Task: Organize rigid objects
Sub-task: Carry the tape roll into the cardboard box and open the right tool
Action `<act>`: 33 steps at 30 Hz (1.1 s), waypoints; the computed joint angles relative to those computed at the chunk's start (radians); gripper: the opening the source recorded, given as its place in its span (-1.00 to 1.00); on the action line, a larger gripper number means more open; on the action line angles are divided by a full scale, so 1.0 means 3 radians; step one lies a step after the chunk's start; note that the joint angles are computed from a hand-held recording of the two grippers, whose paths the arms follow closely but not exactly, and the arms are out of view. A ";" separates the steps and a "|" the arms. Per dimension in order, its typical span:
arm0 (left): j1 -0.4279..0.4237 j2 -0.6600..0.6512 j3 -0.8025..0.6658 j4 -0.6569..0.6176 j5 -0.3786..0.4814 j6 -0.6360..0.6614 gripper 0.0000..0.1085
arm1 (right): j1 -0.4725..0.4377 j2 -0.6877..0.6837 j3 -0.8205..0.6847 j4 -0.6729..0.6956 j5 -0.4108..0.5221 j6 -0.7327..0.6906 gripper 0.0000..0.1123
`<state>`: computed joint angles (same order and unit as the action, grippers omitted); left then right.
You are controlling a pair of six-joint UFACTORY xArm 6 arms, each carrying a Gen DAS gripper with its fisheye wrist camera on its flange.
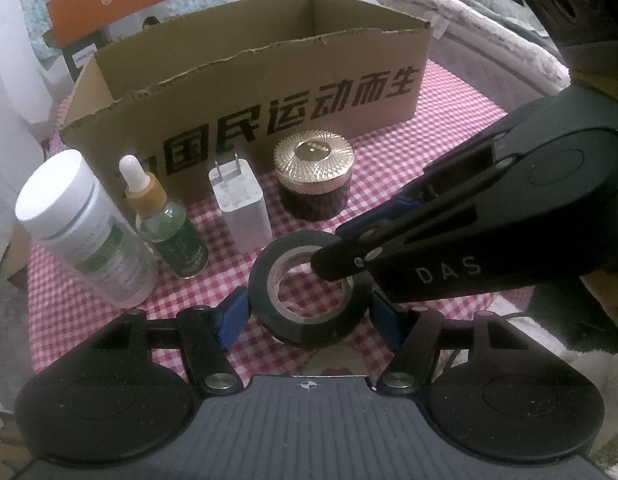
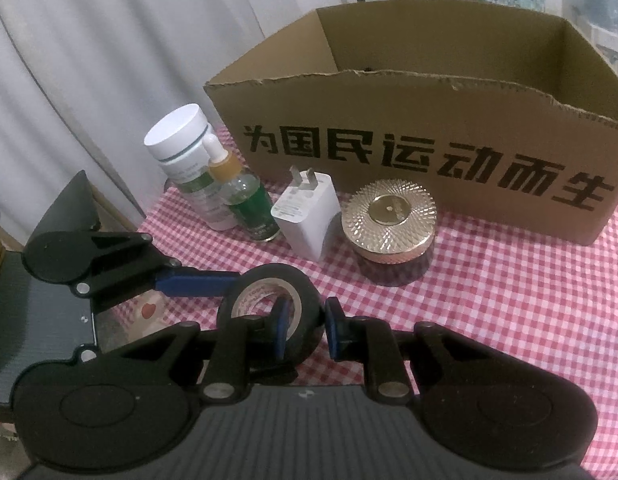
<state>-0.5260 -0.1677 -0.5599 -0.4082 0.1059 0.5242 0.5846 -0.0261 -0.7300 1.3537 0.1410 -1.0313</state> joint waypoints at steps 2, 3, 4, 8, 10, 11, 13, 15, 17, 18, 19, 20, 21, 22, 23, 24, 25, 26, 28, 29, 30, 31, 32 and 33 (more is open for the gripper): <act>-0.0011 0.0005 0.0010 0.0029 -0.0033 -0.0040 0.21 | 0.0012 -0.0021 0.0010 0.0029 -0.0016 -0.0022 -0.63; -0.0009 -0.0010 0.0023 0.0036 -0.0041 -0.0050 0.21 | 0.0017 -0.0031 0.0014 0.0033 -0.0024 -0.0027 -0.63; -0.0010 -0.0027 0.0040 0.0055 -0.0054 -0.0070 0.21 | 0.0023 -0.0043 0.0019 0.0044 -0.0034 -0.0038 -0.63; -0.0026 -0.0087 0.0087 0.0199 -0.0147 -0.0226 0.21 | 0.0068 -0.0143 0.0065 0.0049 -0.0103 -0.0045 -0.63; -0.0023 -0.0182 0.0136 0.0293 -0.0196 -0.0305 0.21 | 0.0091 -0.0234 0.0088 0.0061 -0.0146 -0.0069 -0.63; -0.0014 -0.0246 0.0155 0.0340 -0.0219 -0.0330 0.21 | 0.0099 -0.0283 0.0094 0.0066 -0.0165 -0.0079 -0.63; 0.0009 -0.0316 0.0134 0.0461 -0.0253 -0.0411 0.21 | 0.0115 -0.0396 0.0097 0.0040 -0.0213 -0.0080 -0.63; 0.0052 -0.0394 0.0102 0.0658 -0.0308 -0.0510 0.21 | 0.0127 -0.0487 0.0073 -0.0026 -0.0268 -0.0079 -0.63; 0.0091 -0.0409 0.0007 0.0755 -0.0334 -0.0529 0.21 | 0.0116 -0.0551 0.0001 -0.0118 -0.0303 -0.0094 -0.63; 0.0104 -0.0400 -0.0062 0.0744 -0.0325 -0.0487 0.21 | 0.0091 -0.0558 -0.0048 -0.0157 -0.0293 -0.0099 -0.63; 0.0116 -0.0368 -0.0162 0.0678 -0.0298 -0.0397 0.21 | 0.0050 -0.0556 -0.0116 -0.0224 -0.0263 -0.0084 -0.63; 0.0127 -0.0332 -0.0258 0.0609 -0.0257 -0.0320 0.21 | 0.0003 -0.0537 -0.0186 -0.0273 -0.0216 -0.0071 -0.63; 0.0143 -0.0276 -0.0375 0.0547 -0.0202 -0.0245 0.21 | -0.0051 -0.0498 -0.0270 -0.0325 -0.0151 -0.0051 -0.63; 0.0159 -0.0196 -0.0521 0.0447 -0.0131 -0.0127 0.21 | -0.0132 -0.0442 -0.0379 -0.0407 -0.0051 0.0006 -0.63; 0.0175 -0.0090 -0.0684 0.0334 -0.0045 -0.0009 0.21 | -0.0206 -0.0385 -0.0473 -0.0501 0.0042 0.0089 -0.63; 0.0197 -0.0002 -0.0834 0.0257 0.0065 0.0051 0.21 | -0.0297 -0.0297 -0.0601 -0.0627 0.0163 0.0204 -0.63; 0.0232 0.0119 -0.1017 0.0209 0.0203 0.0091 0.21 | -0.0370 -0.0221 -0.0704 -0.0739 0.0265 0.0308 -0.63; 0.0266 0.0242 -0.1193 0.0198 0.0331 0.0098 0.21 | -0.0465 -0.0103 -0.0854 -0.0877 0.0405 0.0448 -0.63; 0.0341 0.0525 -0.1592 0.0233 0.0646 0.0035 0.21 | -0.0626 0.0132 -0.1140 -0.1090 0.0651 0.0663 -0.63; 0.0372 0.0667 -0.1783 0.0267 0.0800 -0.0002 0.21 | -0.0712 0.0283 -0.1320 -0.1207 0.0793 0.0801 -0.63; 0.0408 0.0821 -0.1986 0.0280 0.0957 -0.0023 0.21 | -0.0782 0.0406 -0.1464 -0.1303 0.0911 0.0920 -0.63; 0.0437 0.0984 -0.2205 0.0311 0.1129 -0.0081 0.21 | -0.0862 0.0587 -0.1680 -0.1430 0.1063 0.1069 -0.63; 0.0463 0.1109 -0.2362 0.0336 0.1261 -0.0122 0.21 | -0.0922 0.0736 -0.1854 -0.1503 0.1178 0.1169 -0.63; 0.0486 0.1286 -0.2597 0.0385 0.1429 -0.0185 0.21 | -0.0987 0.0913 -0.2060 -0.1590 0.1311 0.1287 -0.63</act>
